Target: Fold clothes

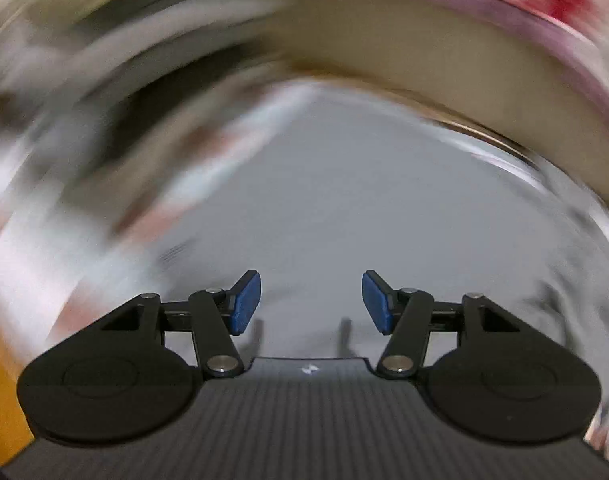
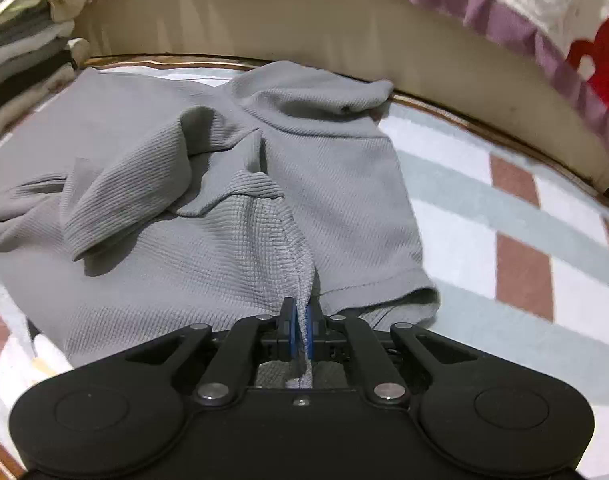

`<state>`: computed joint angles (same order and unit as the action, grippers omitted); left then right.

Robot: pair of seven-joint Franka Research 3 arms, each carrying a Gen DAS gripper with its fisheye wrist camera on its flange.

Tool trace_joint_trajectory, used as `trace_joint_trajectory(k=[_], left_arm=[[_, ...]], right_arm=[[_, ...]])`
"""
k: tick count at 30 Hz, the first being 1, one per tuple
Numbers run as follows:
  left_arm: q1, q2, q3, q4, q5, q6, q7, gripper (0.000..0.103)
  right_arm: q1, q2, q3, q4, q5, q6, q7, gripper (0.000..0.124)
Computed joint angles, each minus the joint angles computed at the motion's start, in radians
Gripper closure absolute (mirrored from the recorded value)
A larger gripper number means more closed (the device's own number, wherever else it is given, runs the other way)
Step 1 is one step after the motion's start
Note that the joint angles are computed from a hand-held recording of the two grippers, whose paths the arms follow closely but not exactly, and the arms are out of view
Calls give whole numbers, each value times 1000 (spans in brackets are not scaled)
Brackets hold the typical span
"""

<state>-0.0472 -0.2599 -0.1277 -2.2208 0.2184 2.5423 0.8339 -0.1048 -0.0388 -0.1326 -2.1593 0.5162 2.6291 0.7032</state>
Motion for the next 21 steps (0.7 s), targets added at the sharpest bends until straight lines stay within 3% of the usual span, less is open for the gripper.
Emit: trace_joint_trajectory(k=[3,5,8,13,16,17,18,19,21], left_arm=[[55,-164,14,-178,2,73,-155,49],[29,-212,51,-242,-56,97,-154,48],[-39,-202,130,-291,-222,147,-116,48],[-18,-156,111,-295,-293,157,-161,48],[-158,-162,229,-335,-542,228,-26,48],[-175,-161,236,-345,-599,257,-3,48],[-157,-153,213,-342,-593,260,-24,48],[-121,-142,176,-331,-559,245,-56,48],[-77,-118,131,-312,-511,220,-109,46]], right_arm=[[3,2,8,-5,-41,28,60,119],[5,-1,9,-16,-50,37,83,119],[4,-13,2,-27,0,22,90,118],[6,-29,2,-38,-12,35,107,118],[14,-37,-8,-35,73,5,63,114],[15,-40,-10,-35,99,-5,50,109],[16,-43,-13,-33,129,-16,34,108],[17,-47,-13,-35,136,-11,30,98],[17,-62,4,-62,82,74,65,94]])
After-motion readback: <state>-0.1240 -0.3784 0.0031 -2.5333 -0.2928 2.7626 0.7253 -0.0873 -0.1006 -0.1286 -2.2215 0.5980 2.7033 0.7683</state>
